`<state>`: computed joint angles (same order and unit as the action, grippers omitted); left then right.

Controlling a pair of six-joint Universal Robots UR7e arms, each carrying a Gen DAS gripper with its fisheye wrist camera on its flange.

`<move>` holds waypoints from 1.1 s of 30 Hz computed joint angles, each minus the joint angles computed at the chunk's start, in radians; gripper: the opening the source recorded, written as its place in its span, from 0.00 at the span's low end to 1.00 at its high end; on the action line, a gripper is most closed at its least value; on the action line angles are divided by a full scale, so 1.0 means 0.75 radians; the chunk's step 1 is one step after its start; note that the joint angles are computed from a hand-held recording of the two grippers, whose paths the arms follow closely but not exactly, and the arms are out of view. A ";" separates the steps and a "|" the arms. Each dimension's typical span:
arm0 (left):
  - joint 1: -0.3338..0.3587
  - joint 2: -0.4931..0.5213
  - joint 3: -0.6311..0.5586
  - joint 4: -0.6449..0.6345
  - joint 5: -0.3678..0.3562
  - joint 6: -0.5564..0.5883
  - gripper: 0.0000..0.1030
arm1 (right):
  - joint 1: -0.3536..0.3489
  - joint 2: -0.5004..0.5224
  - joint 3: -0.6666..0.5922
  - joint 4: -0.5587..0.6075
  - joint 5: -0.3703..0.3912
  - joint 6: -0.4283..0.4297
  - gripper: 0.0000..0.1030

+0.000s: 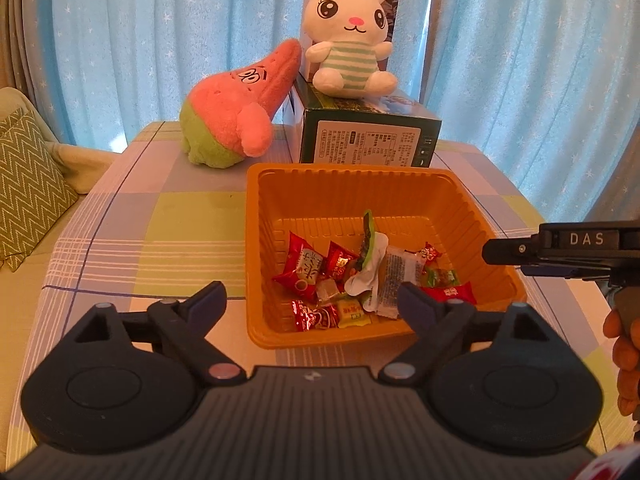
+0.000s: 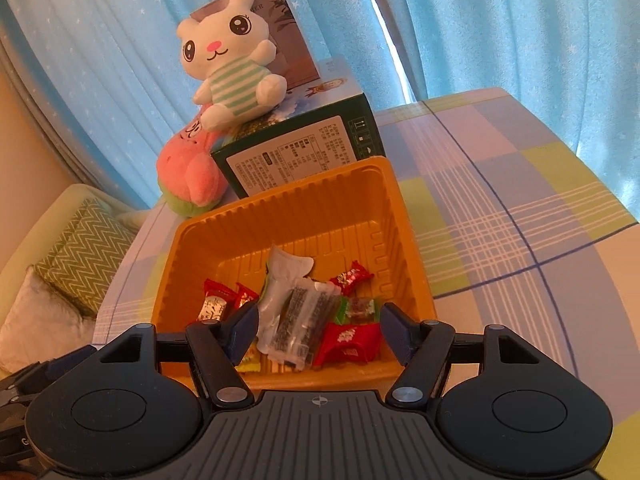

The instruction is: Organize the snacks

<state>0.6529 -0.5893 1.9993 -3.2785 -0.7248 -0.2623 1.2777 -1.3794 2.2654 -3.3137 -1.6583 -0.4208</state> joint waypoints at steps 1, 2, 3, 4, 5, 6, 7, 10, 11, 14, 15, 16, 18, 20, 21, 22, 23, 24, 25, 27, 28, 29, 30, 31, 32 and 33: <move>-0.011 -0.006 0.007 0.009 0.010 -0.012 0.93 | 0.001 -0.014 0.007 0.008 -0.005 -0.004 0.65; -0.021 -0.014 0.015 0.020 0.016 -0.023 0.94 | 0.001 -0.029 0.016 0.016 -0.009 -0.009 0.65; -0.030 -0.021 0.022 0.032 0.019 -0.035 0.95 | 0.003 -0.045 0.024 0.023 -0.016 -0.013 0.65; -0.040 -0.029 0.031 0.045 0.021 -0.047 0.96 | 0.004 -0.058 0.032 0.029 -0.023 -0.018 0.65; -0.050 -0.036 0.039 0.052 0.026 -0.055 0.97 | 0.007 -0.073 0.041 0.032 -0.031 -0.022 0.66; -0.061 -0.042 0.047 0.059 0.032 -0.065 0.97 | 0.010 -0.088 0.052 0.035 -0.038 -0.028 0.68; -0.072 -0.048 0.055 0.068 0.037 -0.080 0.97 | 0.012 -0.102 0.062 0.037 -0.042 -0.035 0.69; -0.106 -0.073 0.092 0.079 0.049 -0.131 0.99 | 0.025 -0.149 0.099 0.040 -0.061 -0.068 0.72; -0.118 -0.082 0.103 0.088 0.055 -0.153 0.99 | 0.031 -0.162 0.112 0.037 -0.072 -0.083 0.73; -0.147 -0.112 0.129 0.145 0.060 -0.222 0.99 | 0.048 -0.199 0.148 0.031 -0.102 -0.120 0.75; -0.156 -0.125 0.137 0.173 0.061 -0.253 0.99 | 0.053 -0.212 0.162 0.028 -0.112 -0.133 0.76; -0.164 -0.137 0.146 0.193 0.059 -0.279 0.99 | 0.057 -0.225 0.175 0.024 -0.120 -0.143 0.77; -0.187 -0.166 0.172 0.232 0.056 -0.331 0.99 | 0.065 -0.254 0.200 0.022 -0.136 -0.156 0.77; -0.212 -0.196 0.192 0.304 0.065 -0.403 0.99 | 0.071 -0.283 0.224 0.022 -0.157 -0.155 0.77; -0.227 -0.208 0.205 0.325 0.070 -0.434 0.99 | 0.073 -0.304 0.241 0.025 -0.164 -0.153 0.77; -0.243 -0.222 0.220 0.346 0.074 -0.464 0.99 | 0.072 -0.324 0.254 0.034 -0.168 -0.150 0.77; -0.256 -0.232 0.230 0.367 0.075 -0.486 0.99 | 0.070 -0.346 0.268 0.044 -0.169 -0.145 0.77; -0.270 -0.243 0.240 0.389 0.074 -0.508 0.99 | 0.068 -0.368 0.281 0.055 -0.170 -0.140 0.77; -0.287 -0.255 0.254 0.411 0.075 -0.534 0.99 | 0.065 -0.392 0.295 0.068 -0.169 -0.135 0.77; -0.319 -0.277 0.277 0.452 0.078 -0.583 0.99 | 0.061 -0.445 0.323 0.093 -0.164 -0.133 0.77; -0.338 -0.290 0.288 0.485 0.080 -0.619 0.99 | 0.061 -0.469 0.338 0.101 -0.163 -0.133 0.77; -0.356 -0.303 0.302 0.507 0.079 -0.650 0.99 | 0.061 -0.495 0.353 0.110 -0.162 -0.134 0.77; -0.373 -0.313 0.312 0.528 0.079 -0.679 0.99 | 0.062 -0.519 0.368 0.116 -0.160 -0.135 0.77; -0.394 -0.325 0.325 0.554 0.082 -0.717 0.99 | 0.061 -0.544 0.382 0.124 -0.158 -0.135 0.77; -0.414 -0.337 0.335 0.588 0.087 -0.754 0.99 | 0.061 -0.569 0.395 0.133 -0.157 -0.134 0.77; -0.433 -0.348 0.343 0.627 0.093 -0.789 0.99 | 0.064 -0.602 0.411 0.149 -0.158 -0.131 0.77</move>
<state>0.3279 -0.8506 2.2565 -2.8079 -0.6551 -0.8538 1.3254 -1.8306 2.5734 -3.2022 -1.7771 -0.5192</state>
